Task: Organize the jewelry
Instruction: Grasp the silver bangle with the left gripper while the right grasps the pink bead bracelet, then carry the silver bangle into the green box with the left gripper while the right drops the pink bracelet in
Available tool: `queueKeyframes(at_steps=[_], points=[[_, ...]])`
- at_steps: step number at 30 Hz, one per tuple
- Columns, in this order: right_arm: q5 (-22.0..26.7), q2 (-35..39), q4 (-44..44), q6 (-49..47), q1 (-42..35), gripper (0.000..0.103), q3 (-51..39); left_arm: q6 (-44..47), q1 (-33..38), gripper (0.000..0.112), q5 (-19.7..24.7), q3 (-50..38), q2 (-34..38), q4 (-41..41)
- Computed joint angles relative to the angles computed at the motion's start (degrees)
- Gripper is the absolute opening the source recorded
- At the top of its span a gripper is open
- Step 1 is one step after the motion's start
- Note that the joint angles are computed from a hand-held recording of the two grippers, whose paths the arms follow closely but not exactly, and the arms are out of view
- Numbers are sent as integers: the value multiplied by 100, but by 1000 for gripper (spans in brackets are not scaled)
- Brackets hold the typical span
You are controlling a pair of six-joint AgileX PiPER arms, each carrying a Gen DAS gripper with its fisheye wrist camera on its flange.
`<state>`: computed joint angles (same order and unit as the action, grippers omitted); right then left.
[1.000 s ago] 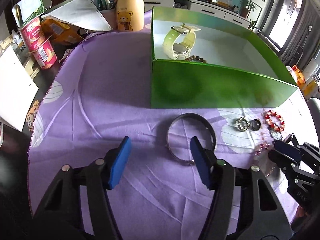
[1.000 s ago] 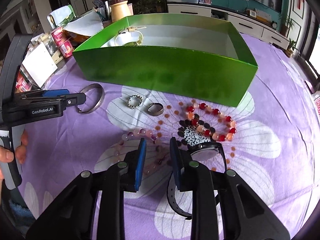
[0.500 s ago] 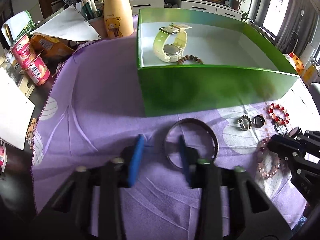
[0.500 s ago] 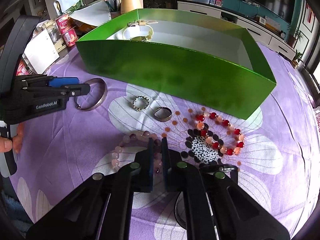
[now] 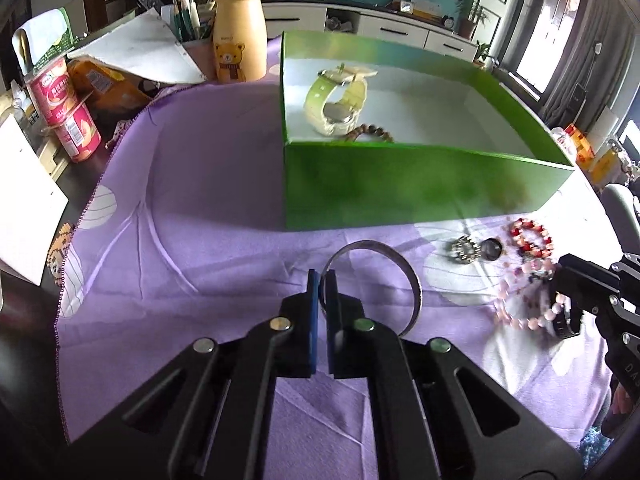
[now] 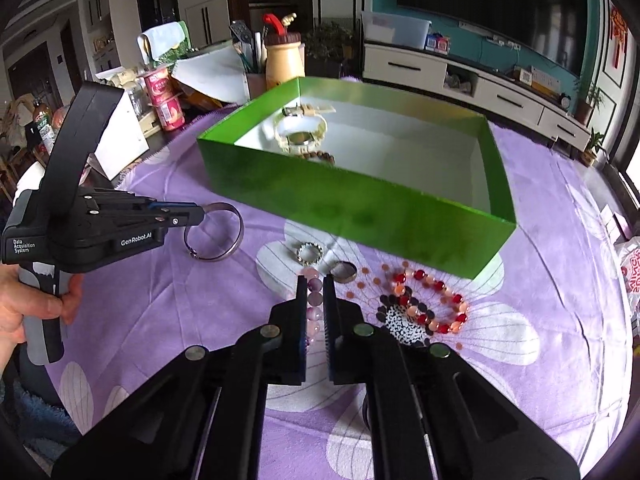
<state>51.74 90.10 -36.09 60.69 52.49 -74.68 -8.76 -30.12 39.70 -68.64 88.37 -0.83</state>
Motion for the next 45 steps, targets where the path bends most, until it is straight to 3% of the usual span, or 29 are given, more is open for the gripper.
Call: queueKeyframes(at_steps=[12,24,29,45], points=[[301,-239,-370,199,248,7,-205,104,-54,3,169,-76,-584,-257],[527,-529,-619,205,133,7,-367,215,-65,3,477,-702,-473,-461],[433,-491,-632,-32,-191,7,-625,217,-71,3,682,-1339,-59,-505],[-254,304,438,-1465,-1839,7,-1593,-234,-503,3,1872,-4736,2456,134]])
